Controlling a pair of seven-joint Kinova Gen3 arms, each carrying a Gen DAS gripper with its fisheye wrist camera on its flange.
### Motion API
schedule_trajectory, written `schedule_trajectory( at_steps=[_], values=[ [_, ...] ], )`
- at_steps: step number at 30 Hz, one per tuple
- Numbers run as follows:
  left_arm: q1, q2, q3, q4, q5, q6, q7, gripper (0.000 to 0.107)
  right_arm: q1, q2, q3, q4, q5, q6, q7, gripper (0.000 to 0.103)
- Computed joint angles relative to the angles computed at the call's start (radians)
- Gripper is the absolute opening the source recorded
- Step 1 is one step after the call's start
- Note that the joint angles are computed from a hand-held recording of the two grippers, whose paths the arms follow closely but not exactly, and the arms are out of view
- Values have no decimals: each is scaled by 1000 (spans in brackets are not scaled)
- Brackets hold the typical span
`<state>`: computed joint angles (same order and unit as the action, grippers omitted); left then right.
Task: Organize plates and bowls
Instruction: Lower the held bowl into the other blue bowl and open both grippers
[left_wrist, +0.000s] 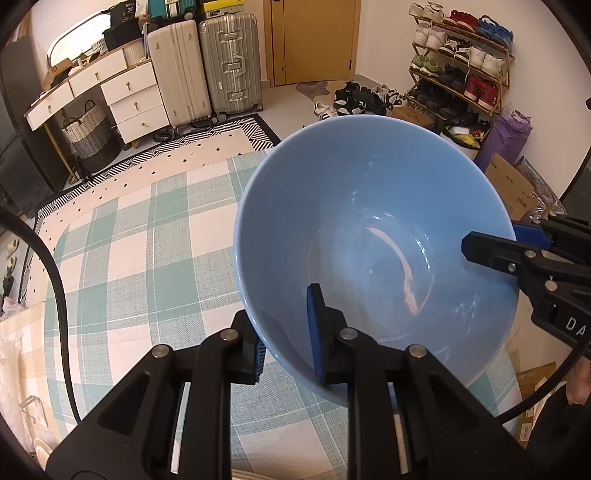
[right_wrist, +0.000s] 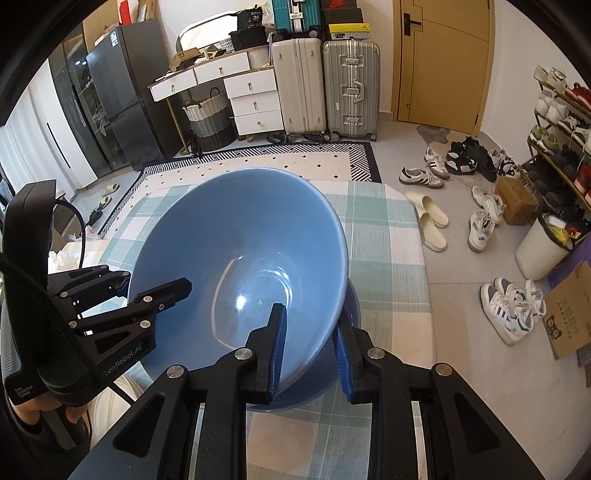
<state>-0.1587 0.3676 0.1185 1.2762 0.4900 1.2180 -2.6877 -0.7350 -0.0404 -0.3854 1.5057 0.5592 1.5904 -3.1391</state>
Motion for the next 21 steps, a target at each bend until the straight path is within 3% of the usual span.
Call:
schedule_trajectory(
  at_steps=[21],
  values=[
    [21, 26, 12, 104, -37, -157, -61, 18, -3, 21, 12, 89, -32, -65, -50, 26]
  ],
)
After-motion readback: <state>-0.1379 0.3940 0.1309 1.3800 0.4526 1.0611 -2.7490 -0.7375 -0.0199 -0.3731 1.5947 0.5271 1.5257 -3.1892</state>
